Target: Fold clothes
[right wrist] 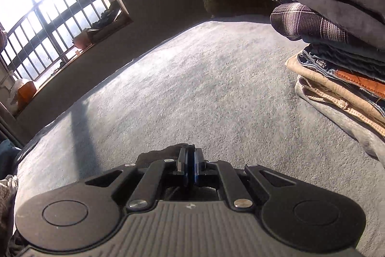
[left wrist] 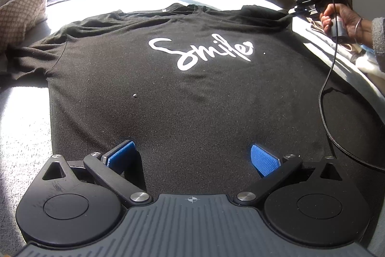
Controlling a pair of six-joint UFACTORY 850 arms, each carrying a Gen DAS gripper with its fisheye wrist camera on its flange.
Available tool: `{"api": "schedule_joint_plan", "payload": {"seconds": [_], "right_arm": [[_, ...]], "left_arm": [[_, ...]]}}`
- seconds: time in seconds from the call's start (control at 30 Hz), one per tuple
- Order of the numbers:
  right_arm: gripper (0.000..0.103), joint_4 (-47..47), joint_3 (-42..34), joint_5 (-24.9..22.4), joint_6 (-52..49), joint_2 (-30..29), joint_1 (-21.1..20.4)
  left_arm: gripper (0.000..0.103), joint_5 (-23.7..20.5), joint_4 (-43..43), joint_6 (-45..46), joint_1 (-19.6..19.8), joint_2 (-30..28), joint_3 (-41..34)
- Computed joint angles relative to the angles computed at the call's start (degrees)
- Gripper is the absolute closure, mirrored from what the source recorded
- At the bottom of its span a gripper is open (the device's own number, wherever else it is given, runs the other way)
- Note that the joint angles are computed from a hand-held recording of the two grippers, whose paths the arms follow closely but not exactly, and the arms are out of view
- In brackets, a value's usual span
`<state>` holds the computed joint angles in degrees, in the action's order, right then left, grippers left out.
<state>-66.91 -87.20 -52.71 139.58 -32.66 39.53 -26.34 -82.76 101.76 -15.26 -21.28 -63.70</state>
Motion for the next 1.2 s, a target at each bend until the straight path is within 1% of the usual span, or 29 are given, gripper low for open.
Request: {"api": "schedule_joint_plan", "payload": {"seconds": [0.1,0.17,0.23,0.37,0.4,0.43,0.47,0.53,0.57,0.6,0.63,0.67,0.7,0.73,0.8,0.83,0.87,0.93,1.0,1.03,1.1,1.13,1.2], "right_arm": [[0.099,-0.8,3.4,0.0,4.0,1.6,0.1],[0.099,0.6,4.0,-0.9,5.7,1.5,-0.1],[0.099,1.5,5.5,-0.5,6.6,1.8,-0.2],[0.099,6.4,4.2,-2.6,4.5,0.3,-0.3],[0.099,6.9,4.4,-2.0,3.8,0.5,-0.4],[0.096,6.7,5.2,-0.8,2.3,1.2,-0.6],[0.089,7.4,5.3,-0.6,1.5,1.7,-0.7],[0.081,10.0,5.3,-2.0,1.1,2.6,-0.5],[0.08,10.6,6.2,-1.6,0.8,3.6,-0.4],[0.08,11.2,7.0,-0.2,-0.4,4.7,-0.3],[0.08,11.0,8.7,2.6,-2.1,6.3,-0.3],[0.08,11.8,9.1,4.3,-3.5,7.2,0.0],[0.08,12.5,9.5,6.2,-6.2,8.2,0.8],[0.08,14.1,9.5,9.5,-10.3,9.0,1.0],[0.08,17.9,9.5,18.1,-22.2,10.4,1.4],[0.08,20.6,8.5,21.3,-28.2,10.0,1.9],[0.08,23.4,7.1,22.7,-34.2,9.1,2.6],[0.08,28.0,3.6,22.6,-46.2,6.4,5.0],[0.08,34.2,2.1,22.6,-58.2,4.8,6.8],[0.081,38.1,1.5,20.9,-64.2,4.3,7.8],[0.081,46.3,0.5,14.8,-74.2,4.0,9.3],[0.081,47.5,1.7,13.3,-76.2,4.9,10.3],[0.081,48.4,4.8,11.5,-76.9,7.6,12.6]], "left_arm": [[0.0,0.2,0.3,-0.2,-0.1,0.0,0.0],[0.0,0.3,0.3,-0.1,-0.1,0.1,0.1],[0.0,0.4,0.3,0.0,-0.2,0.1,0.1],[0.0,0.5,-0.1,0.7,-0.2,0.2,0.3],[0.0,0.6,-0.2,0.8,-0.2,0.2,0.3],[0.0,0.6,-0.4,0.9,-0.2,0.2,0.3],[0.0,0.6,-0.5,1.0,-0.2,0.1,0.3],[0.0,0.5,-0.5,0.9,-0.2,0.1,0.3],[0.0,0.5,-0.5,0.7,-0.2,0.1,0.2],[0.0,0.4,-0.5,0.6,-0.2,0.0,0.2],[0.0,0.3,-0.6,0.6,-0.1,0.0,0.2],[0.0,0.2,-0.7,0.7,-0.1,0.0,0.2],[0.0,0.2,-1.0,1.0,-0.1,0.0,0.2],[0.0,0.2,-1.3,1.3,-0.1,0.0,0.3],[0.0,0.2,-1.7,1.8,-0.1,0.0,0.4],[0.0,0.3,-1.9,1.9,-0.1,0.0,0.4],[0.0,0.3,-1.8,1.8,-0.2,0.1,0.4],[0.0,0.4,-1.3,1.2,-0.2,0.1,0.3],[0.0,0.2,-0.9,0.6,-0.1,0.0,0.2],[0.0,0.0,-0.9,0.4,-0.1,0.0,0.1],[0.0,-0.3,-1.8,1.0,0.1,0.0,0.3],[0.0,-0.3,-2.5,1.8,0.1,0.1,0.5],[0.0,-0.3,-3.4,2.9,0.1,0.1,0.8]]}}
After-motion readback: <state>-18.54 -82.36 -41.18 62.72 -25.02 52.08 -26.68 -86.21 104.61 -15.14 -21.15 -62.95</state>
